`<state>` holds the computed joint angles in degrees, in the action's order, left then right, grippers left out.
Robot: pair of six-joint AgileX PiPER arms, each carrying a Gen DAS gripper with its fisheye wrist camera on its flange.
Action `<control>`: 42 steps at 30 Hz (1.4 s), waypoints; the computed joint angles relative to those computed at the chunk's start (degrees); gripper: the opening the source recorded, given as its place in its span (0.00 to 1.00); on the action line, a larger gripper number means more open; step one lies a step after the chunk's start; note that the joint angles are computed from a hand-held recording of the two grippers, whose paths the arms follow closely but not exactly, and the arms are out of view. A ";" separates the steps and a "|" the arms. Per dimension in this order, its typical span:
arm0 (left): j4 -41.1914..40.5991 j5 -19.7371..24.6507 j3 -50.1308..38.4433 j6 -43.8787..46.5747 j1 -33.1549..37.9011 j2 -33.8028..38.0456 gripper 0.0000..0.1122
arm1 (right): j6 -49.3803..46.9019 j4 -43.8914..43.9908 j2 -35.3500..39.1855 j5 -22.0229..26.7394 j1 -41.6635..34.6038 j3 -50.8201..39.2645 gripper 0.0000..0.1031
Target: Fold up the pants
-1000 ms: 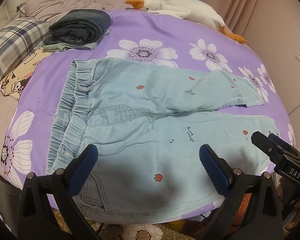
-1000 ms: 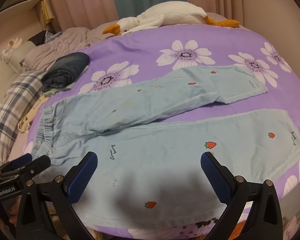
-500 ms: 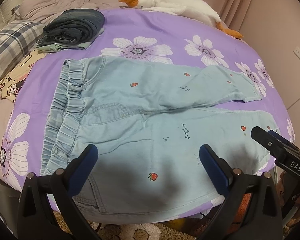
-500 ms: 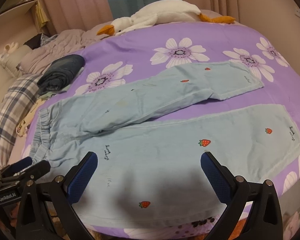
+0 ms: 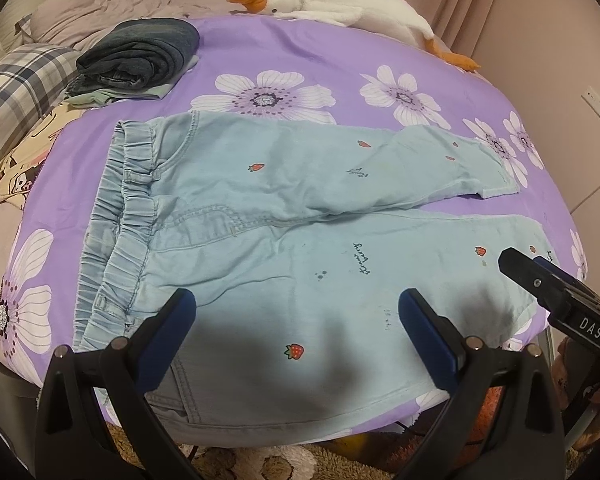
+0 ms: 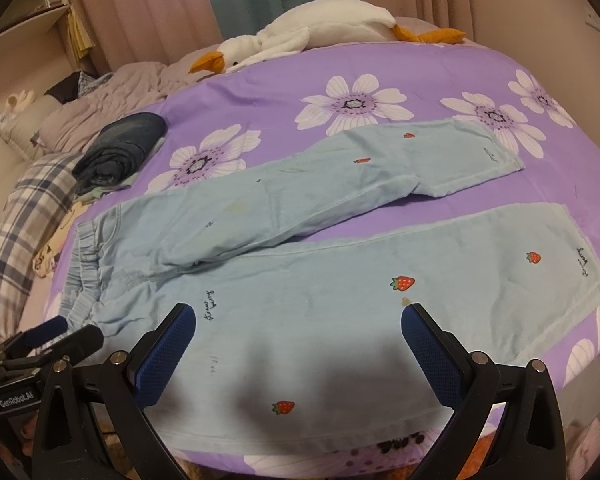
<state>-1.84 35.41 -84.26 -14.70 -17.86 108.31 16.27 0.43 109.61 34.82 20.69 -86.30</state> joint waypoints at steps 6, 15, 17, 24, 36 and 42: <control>-0.21 0.28 -0.30 0.35 -0.05 0.29 0.90 | -0.09 0.09 -0.08 0.22 -0.14 0.09 1.00; -0.50 0.38 -0.34 0.58 -0.18 0.45 0.90 | 0.34 -0.39 -0.17 0.09 -0.20 0.34 1.00; -0.96 0.05 -0.18 0.93 0.04 0.55 0.90 | 0.51 -0.45 -0.20 0.26 -0.24 0.31 1.00; -4.09 -0.21 -0.52 3.36 1.69 1.83 0.90 | 1.53 -0.84 0.82 1.28 -1.02 -0.90 1.00; -2.13 -2.06 0.84 0.77 5.67 0.90 0.88 | 1.27 0.32 2.87 2.26 -1.96 -3.00 1.00; 6.74 -1.82 6.61 -9.59 11.54 -1.77 0.86 | 5.11 -2.90 2.66 2.42 -4.90 -1.44 1.00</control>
